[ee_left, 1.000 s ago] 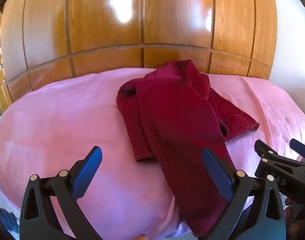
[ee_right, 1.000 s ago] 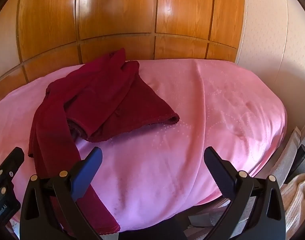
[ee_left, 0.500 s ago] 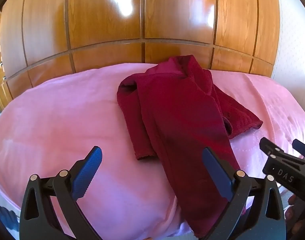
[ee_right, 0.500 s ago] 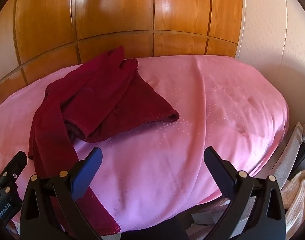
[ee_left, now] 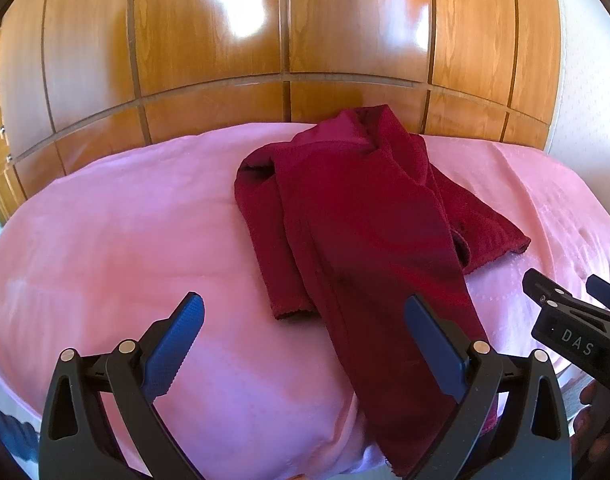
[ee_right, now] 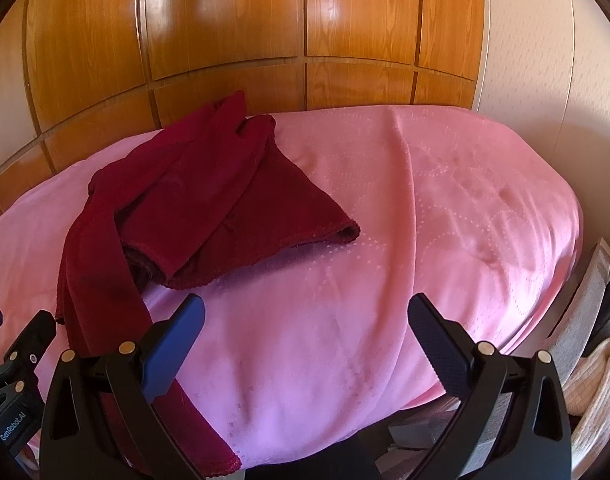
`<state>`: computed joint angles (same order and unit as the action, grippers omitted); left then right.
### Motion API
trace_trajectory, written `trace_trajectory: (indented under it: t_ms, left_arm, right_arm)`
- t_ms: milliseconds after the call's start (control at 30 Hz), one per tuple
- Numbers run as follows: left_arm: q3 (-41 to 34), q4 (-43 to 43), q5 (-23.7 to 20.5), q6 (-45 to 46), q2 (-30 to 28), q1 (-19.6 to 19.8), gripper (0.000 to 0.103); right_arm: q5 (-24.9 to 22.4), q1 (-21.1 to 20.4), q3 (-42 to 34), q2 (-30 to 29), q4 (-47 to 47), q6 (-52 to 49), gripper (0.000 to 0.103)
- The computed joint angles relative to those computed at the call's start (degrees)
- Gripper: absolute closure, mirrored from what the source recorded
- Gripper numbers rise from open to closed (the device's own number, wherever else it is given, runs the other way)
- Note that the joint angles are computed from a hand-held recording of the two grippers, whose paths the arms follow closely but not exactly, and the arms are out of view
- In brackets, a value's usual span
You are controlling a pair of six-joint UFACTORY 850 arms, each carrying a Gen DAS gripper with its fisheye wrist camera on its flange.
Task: Fold small clothes
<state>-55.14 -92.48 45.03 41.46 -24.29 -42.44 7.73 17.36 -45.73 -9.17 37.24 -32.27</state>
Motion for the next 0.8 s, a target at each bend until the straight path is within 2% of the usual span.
trace_trajectory:
  t_ms: [433,800]
  left_arm:
    - [-0.27,0.63,0.49,0.93,0.01,-0.37,0.004]
    - [-0.33,2.13,0.1,0.75,0.28,-0.66,0.004]
  right_arm:
    - [0.73,0.27,0.4,0.39,-0.42,0.16,0.002]
    - [-0.5,-0.45,-0.17,0.61,-1.33,1.87,0.002]
